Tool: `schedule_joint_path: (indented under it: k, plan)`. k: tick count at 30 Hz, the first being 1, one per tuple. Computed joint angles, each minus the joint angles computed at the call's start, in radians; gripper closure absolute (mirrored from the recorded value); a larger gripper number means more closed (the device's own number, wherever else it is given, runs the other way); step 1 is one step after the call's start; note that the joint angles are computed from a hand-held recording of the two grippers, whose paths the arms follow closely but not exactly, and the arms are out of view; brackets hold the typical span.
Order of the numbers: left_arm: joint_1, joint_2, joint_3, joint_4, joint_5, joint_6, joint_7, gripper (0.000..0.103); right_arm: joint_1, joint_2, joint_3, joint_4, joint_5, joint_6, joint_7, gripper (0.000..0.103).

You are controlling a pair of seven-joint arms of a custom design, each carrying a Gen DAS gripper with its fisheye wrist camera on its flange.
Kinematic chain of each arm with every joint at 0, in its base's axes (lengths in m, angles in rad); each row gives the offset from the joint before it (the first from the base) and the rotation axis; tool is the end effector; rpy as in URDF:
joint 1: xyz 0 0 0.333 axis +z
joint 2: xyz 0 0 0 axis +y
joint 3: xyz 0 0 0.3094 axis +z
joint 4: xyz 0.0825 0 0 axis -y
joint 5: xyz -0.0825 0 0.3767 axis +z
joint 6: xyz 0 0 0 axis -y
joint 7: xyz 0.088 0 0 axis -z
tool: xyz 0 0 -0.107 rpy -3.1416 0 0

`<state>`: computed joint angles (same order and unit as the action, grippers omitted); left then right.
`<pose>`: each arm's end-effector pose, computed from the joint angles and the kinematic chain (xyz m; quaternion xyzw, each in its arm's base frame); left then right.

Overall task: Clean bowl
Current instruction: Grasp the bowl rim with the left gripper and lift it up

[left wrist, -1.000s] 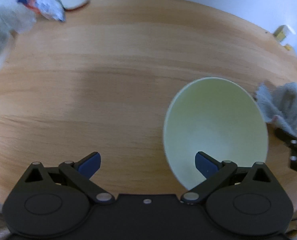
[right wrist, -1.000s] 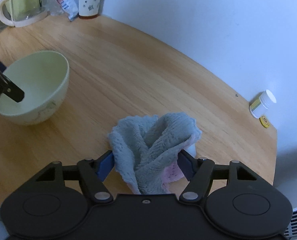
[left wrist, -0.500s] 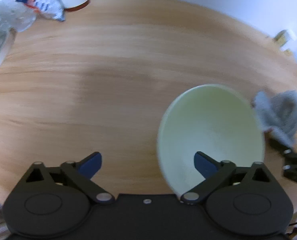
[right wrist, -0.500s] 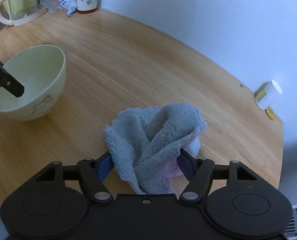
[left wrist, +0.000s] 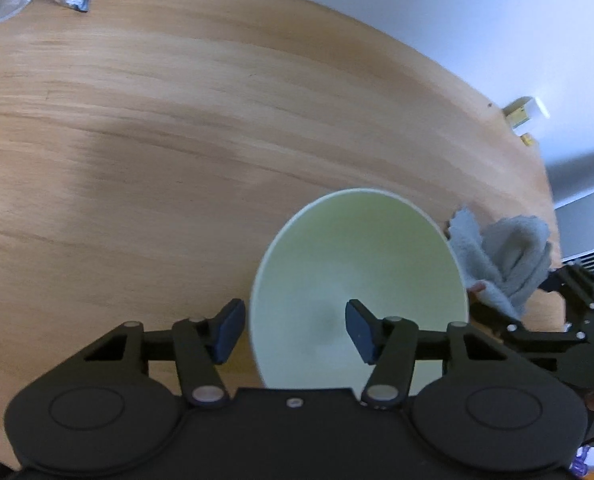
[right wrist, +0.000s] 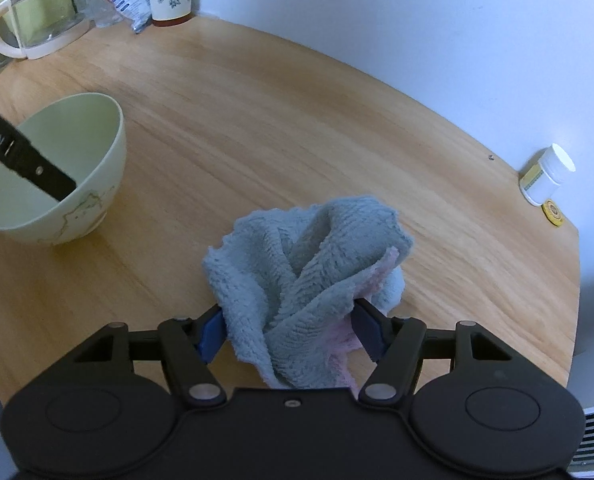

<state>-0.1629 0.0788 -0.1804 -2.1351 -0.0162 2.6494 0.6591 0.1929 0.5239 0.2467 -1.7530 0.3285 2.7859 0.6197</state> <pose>0.5490 -0.1942 0.4159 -0.8599 0.4621 -0.2158 0.0221 0.6428 0.2615 0.3330 -0.9245 0.2480 -0.1392 0.2539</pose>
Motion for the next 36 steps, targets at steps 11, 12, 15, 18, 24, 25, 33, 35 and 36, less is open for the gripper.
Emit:
schedule_joint_path:
  k: [11, 12, 15, 18, 24, 25, 33, 35, 36]
  plan:
    - [0.011, -0.015, -0.004, -0.048, -0.084, 0.076, 0.078, 0.086, -0.01, 0.02, 0.001, 0.029, 0.024, -0.05, 0.01, 0.032]
    - [0.012, -0.018, -0.004, -0.054, -0.096, 0.084, 0.073, 0.086, -0.009, 0.021, 0.0, 0.029, 0.026, -0.048, 0.012, 0.032]
    - [0.011, -0.03, -0.003, -0.071, -0.109, 0.099, 0.053, 0.088, -0.009, 0.02, 0.007, 0.024, 0.036, -0.034, 0.009, 0.043]
    - [0.012, -0.023, -0.004, -0.065, -0.135, 0.092, 0.042, 0.089, -0.02, 0.022, 0.019, 0.028, 0.049, -0.033, -0.011, 0.068]
    - [0.017, -0.041, -0.009, -0.074, -0.272, 0.056, 0.062, 0.093, -0.055, 0.023, 0.042, 0.064, 0.121, -0.112, -0.042, 0.078]
    - [0.016, -0.045, -0.007, -0.078, -0.256, 0.055, 0.039, 0.093, -0.064, 0.019, 0.048, 0.067, 0.141, -0.125, -0.059, 0.078]
    - [0.013, -0.083, -0.003, -0.14, -0.25, 0.134, -0.068, 0.088, -0.075, -0.045, 0.035, 0.032, 0.283, -0.173, -0.121, 0.08]
    - [0.011, -0.094, -0.004, -0.162, -0.246, 0.175, -0.098, 0.088, -0.078, -0.06, 0.035, 0.022, 0.322, -0.181, -0.139, 0.08]
    - [0.01, -0.095, -0.005, -0.17, -0.245, 0.197, -0.112, 0.088, -0.073, -0.063, 0.03, 0.023, 0.331, -0.186, -0.144, 0.08]
